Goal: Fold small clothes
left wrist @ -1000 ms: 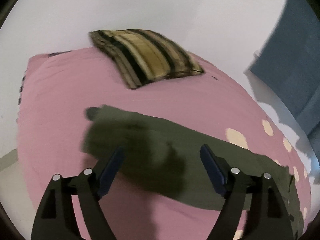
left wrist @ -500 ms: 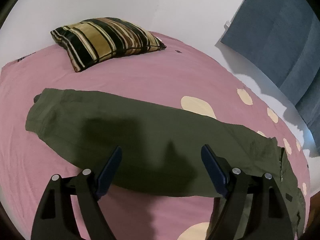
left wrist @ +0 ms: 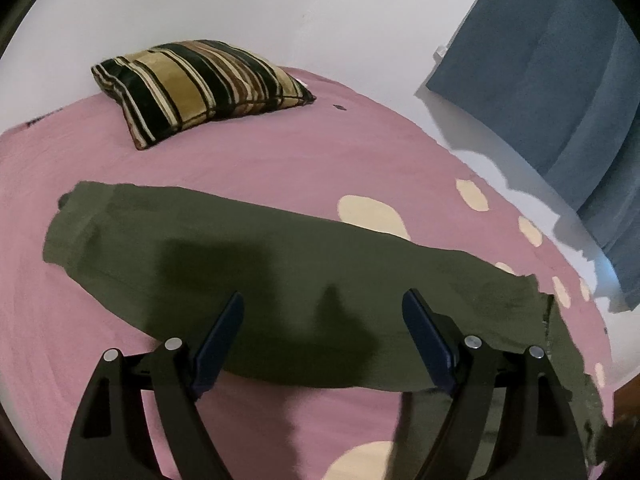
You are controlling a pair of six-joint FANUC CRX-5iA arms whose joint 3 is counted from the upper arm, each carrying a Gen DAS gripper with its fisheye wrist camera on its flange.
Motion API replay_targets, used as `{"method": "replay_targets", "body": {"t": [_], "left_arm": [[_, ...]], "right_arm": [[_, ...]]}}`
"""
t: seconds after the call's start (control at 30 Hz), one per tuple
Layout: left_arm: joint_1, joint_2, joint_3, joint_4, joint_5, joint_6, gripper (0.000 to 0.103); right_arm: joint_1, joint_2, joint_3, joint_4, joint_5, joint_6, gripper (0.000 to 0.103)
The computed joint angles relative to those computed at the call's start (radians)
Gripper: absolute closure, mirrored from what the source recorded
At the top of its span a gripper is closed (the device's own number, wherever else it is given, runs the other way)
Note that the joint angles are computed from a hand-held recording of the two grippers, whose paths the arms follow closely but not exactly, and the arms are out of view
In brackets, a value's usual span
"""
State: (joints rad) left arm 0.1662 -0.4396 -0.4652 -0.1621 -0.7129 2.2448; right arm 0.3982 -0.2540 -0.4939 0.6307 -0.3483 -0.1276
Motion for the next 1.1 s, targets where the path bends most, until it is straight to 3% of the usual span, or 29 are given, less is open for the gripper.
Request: {"method": "replay_targets", "body": {"t": [0.1,0.2,0.33,0.53,0.87,1.1], "left_arm": [[-0.004,-0.002,-0.008,0.031,0.016,-0.024,0.023],[-0.035,0.000,0.008,-0.009,0.013,0.008,0.023],[-0.072,0.004,0.025,-0.061,0.002,0.036,0.023],[-0.055,-0.005,0.000,0.002,0.021,-0.013,0.022],[-0.048,-0.006,-0.017,0.049,0.039,-0.048,0.022],[-0.050,0.008,-0.024,0.074,0.046,-0.062,0.022]], "right_arm": [[0.059,0.067,0.112,-0.018,0.025,0.090,0.090],[0.127,0.157,0.254,-0.080,0.010,0.226,0.090],[0.216,0.293,0.455,-0.192,-0.057,0.428,0.090],[0.334,0.483,0.715,-0.387,-0.187,0.715,0.090],[0.457,0.744,1.038,-0.508,-0.441,0.953,0.090],[0.507,0.890,1.203,-0.535,-0.605,1.007,0.089]]}}
